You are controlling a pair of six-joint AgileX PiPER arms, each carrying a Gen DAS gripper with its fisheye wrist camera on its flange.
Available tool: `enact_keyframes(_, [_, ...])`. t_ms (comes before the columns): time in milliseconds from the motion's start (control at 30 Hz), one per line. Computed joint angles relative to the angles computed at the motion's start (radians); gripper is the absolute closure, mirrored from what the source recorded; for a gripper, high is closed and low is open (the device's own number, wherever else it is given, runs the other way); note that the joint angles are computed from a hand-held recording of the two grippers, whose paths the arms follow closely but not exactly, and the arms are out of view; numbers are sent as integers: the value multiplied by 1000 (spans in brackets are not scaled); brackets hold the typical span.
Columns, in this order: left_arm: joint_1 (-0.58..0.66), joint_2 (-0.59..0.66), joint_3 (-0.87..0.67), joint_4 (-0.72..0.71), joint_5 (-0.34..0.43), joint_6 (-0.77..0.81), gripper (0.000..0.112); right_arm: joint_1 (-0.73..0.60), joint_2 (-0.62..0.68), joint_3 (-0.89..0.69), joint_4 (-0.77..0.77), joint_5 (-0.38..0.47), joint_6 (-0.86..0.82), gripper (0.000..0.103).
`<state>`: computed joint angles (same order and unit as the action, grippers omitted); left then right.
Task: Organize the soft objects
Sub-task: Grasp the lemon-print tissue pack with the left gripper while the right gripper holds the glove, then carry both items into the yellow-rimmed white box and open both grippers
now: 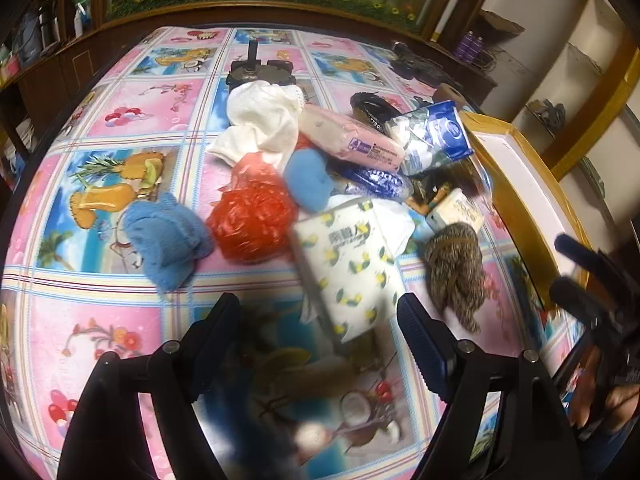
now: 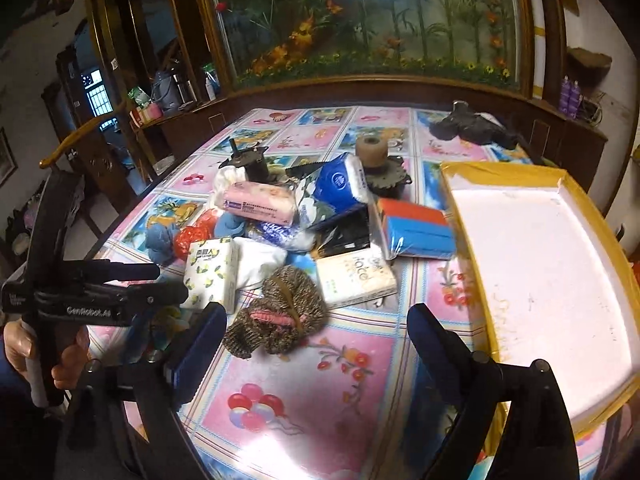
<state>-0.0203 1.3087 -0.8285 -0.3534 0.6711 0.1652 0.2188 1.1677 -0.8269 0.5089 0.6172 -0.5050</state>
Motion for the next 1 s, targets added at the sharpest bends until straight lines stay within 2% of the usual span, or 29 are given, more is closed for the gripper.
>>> enact_keyframes(67, [-51, 31, -19, 45, -24, -72, 32, -9, 13, 3, 22, 6, -9, 9])
enact_keyframes(133, [-116, 73, -44, 158, -38, -189, 32, -18, 21, 14, 66, 12, -38, 9])
enact_keyframes(200, [-134, 112, -49, 179, -57, -210, 33, -12, 20, 24, 81, 8, -47, 9])
enact_keyframes(233, [-120, 117, -41, 130, -72, -174, 36, -9, 17, 29, 86, 7, -50, 9])
enact_keyframes(300, [-93, 105, -21, 65, -100, -98, 51, 3, 17, 34, 86, 5, -51, 9])
enact_keyframes(500, [10, 46, 25, -49, -74, 105, 58, 54, 37, 22, 21, -11, 11, 9])
enact_keyframes(600, [82, -6, 73, -161, -49, 283, 58, 116, 85, 1, -62, -32, 107, 9])
enact_keyframes(700, [78, -64, 118, -142, -74, 301, 58, 160, 167, -41, -128, -41, 205, 9])
enact_keyframes(833, [67, -101, 134, -151, -76, 329, 57, 167, 262, -92, -87, -38, 216, 10])
enact_keyframes(867, [63, -104, 135, -147, -80, 328, 57, 180, 279, -103, -113, -41, 247, 17])
enact_keyframes(900, [62, -107, 137, -146, -83, 328, 57, 197, 295, -112, -156, -40, 292, 37])
enact_keyframes(933, [71, -106, 139, -162, -79, 346, 57, 206, 303, -116, -174, -39, 310, 42])
enact_keyframes(1000, [84, -98, 141, -188, -73, 373, 57, 220, 294, -107, -200, -50, 330, 43])
